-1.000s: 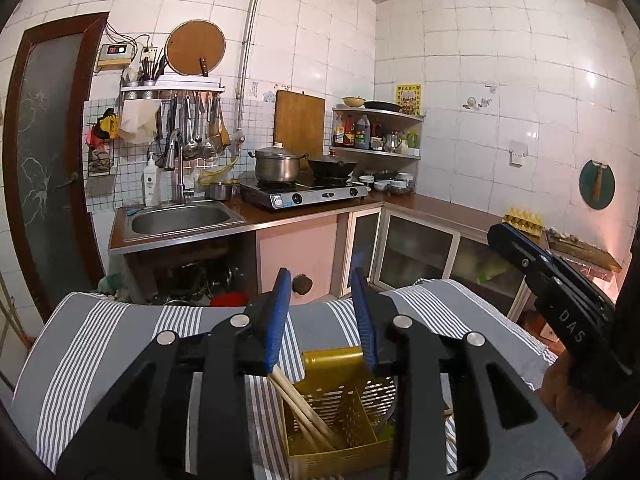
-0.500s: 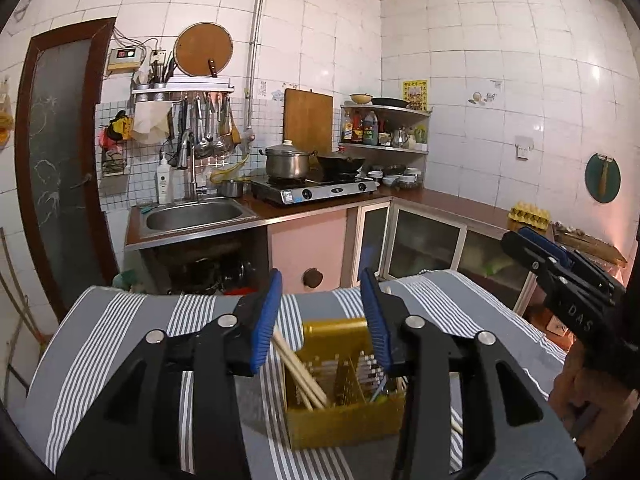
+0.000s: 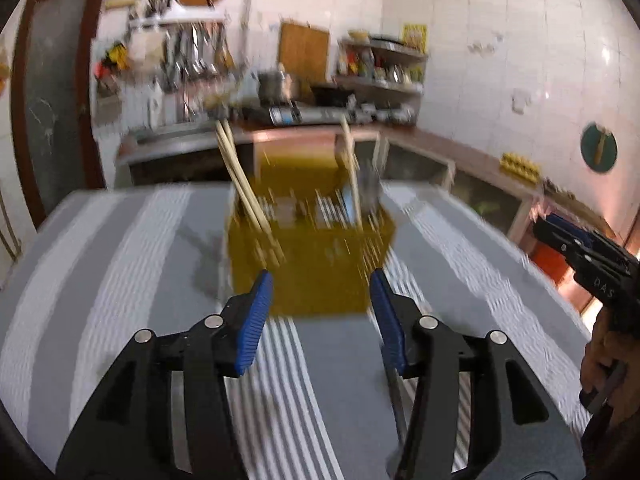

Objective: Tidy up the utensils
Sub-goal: 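Grasp the metal spoon with the left tool while the right tool grasps a chopstick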

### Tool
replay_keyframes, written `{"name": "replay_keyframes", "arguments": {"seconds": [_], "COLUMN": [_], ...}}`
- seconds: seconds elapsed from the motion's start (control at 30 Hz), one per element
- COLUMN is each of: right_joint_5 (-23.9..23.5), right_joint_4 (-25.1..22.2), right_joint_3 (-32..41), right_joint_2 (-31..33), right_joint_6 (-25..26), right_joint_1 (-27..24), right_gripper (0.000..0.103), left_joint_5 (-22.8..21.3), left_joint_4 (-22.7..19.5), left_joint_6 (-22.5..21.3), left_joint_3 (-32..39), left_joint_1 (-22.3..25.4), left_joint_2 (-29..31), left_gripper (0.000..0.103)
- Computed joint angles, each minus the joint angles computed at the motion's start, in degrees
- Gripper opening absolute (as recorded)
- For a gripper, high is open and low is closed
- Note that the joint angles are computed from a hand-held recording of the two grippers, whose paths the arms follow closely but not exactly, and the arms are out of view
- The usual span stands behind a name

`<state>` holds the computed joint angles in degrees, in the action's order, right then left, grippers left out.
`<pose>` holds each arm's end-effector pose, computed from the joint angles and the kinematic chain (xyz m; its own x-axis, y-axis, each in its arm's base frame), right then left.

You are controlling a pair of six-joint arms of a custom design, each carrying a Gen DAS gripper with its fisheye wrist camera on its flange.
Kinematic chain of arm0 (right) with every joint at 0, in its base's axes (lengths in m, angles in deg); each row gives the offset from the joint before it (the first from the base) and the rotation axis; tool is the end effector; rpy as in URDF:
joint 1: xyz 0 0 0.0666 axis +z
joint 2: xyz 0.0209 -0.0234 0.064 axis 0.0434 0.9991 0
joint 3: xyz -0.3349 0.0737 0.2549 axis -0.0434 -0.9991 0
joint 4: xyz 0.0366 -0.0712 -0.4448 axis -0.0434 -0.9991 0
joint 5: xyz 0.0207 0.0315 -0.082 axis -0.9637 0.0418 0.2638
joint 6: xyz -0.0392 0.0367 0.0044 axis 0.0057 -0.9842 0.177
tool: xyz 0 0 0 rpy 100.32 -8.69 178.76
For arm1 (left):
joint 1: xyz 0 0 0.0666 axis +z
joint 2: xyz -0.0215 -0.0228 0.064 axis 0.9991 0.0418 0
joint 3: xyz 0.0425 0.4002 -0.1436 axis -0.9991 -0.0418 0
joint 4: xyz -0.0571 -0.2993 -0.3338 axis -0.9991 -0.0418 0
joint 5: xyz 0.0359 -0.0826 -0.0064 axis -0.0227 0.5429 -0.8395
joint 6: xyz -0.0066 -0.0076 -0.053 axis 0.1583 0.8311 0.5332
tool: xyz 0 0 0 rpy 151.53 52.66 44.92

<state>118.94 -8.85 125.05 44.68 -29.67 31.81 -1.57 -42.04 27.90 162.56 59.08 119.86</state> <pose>0.4389 0.2199 0.4575 -0.4138 0.1126 -0.9034 0.2658 0.9640 -0.0016 0.5523 -0.3074 0.4447 -0.4771 0.2437 -0.8444 0.5876 0.8029 -0.1003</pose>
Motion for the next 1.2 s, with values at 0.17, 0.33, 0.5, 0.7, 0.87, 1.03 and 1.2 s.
{"name": "replay_keyframes", "arguments": {"seconds": [0.17, 0.33, 0.5, 0.7, 0.87, 1.03, 1.2], "right_joint_5": [-5.46, -9.21, -13.80, -14.25, -14.39, -17.71, -20.19], "right_joint_4": [-6.70, -9.17, -11.06, -13.08, -13.61, -14.65, -16.98], "right_joint_3": [-3.35, -4.22, -2.43, -0.07, 0.39, 2.51, 6.38], "right_joint_2": [-0.75, -0.03, 2.48, 4.27, 4.55, 6.90, 10.82], "right_joint_6": [-4.90, -6.30, -7.37, -7.65, -7.73, -7.15, -5.73], "right_joint_1": [-0.34, -0.09, -1.43, -1.54, -1.69, -2.83, -3.63], "right_gripper": [0.038, 0.038, 0.038, 0.038, 0.038, 0.038, 0.038], "left_joint_5": [-0.74, -0.71, -2.07, -2.51, -4.54, -9.06, -10.89], "left_joint_4": [-3.70, -7.07, -11.06, -15.62, -17.09, -17.26, -18.47], "left_joint_6": [-0.61, -0.59, -3.12, -5.57, -6.54, -8.93, -10.41], "left_joint_3": [-3.89, -3.45, -0.08, 3.76, 5.48, 6.78, 8.72], "left_joint_1": [-2.29, -3.71, -5.00, -6.27, -7.14, -8.18, -7.60], "left_joint_2": [-0.28, 1.29, 4.36, 8.13, 10.24, 11.67, 12.97], "left_gripper": [0.049, 0.050, 0.049, 0.049, 0.048, 0.035, 0.014]}}
